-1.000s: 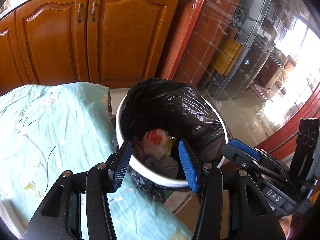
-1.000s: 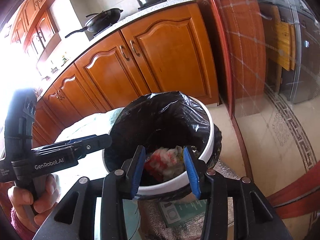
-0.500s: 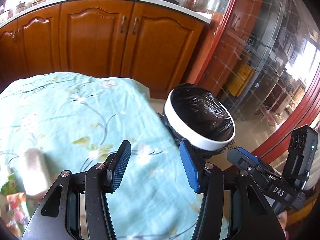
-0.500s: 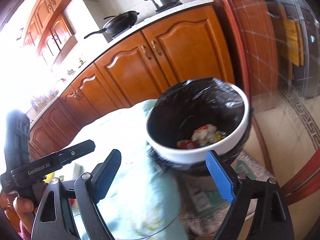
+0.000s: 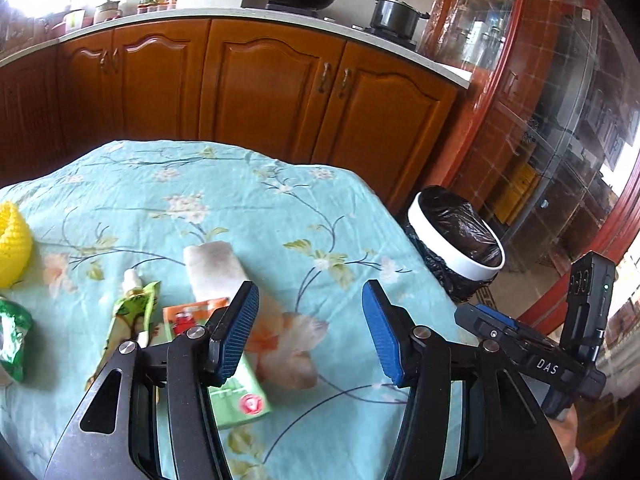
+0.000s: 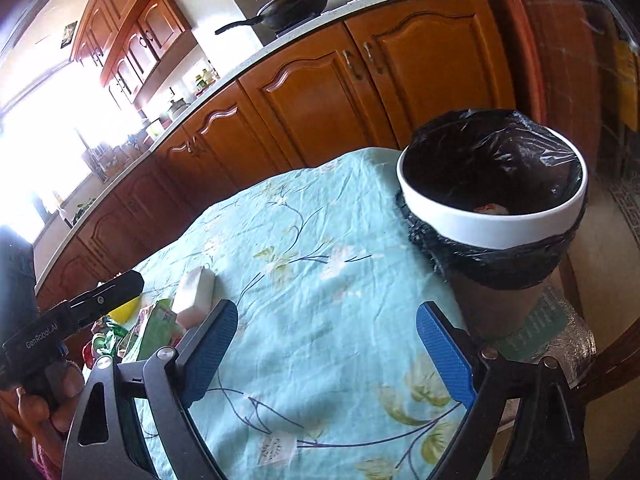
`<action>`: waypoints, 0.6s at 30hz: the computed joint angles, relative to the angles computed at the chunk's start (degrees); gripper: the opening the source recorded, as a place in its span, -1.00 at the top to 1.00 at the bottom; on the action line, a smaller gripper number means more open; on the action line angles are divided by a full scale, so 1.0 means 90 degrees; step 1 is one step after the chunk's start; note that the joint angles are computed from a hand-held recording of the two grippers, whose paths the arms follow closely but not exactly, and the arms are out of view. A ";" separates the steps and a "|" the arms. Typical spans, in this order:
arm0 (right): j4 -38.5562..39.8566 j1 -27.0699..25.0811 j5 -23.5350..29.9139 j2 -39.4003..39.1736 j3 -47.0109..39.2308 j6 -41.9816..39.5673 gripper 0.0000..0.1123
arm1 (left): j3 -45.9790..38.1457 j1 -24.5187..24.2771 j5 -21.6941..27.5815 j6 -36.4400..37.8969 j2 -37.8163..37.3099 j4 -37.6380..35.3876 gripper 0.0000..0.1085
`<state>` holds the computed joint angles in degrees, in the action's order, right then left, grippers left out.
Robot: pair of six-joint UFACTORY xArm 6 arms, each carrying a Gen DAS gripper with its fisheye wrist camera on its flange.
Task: Collect trash
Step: 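Move both open tools back over the trash on the table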
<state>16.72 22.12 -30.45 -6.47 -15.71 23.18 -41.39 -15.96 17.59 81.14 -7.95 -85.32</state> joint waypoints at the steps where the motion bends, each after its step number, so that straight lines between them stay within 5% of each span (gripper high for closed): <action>1: -0.0054 0.0059 0.0005 0.0056 -0.0041 0.0056 -0.64 | 0.0041 0.0114 0.0028 -0.0032 -0.0018 0.0032 0.00; 18: 0.0082 0.1194 0.0228 0.0803 -0.0947 -0.0095 -0.64 | 0.0362 0.1613 0.0285 0.0124 -0.0025 -0.0004 0.00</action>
<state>17.45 32.87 -28.40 0.76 -24.23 22.32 -38.13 -1.44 20.15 82.25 -8.17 -85.36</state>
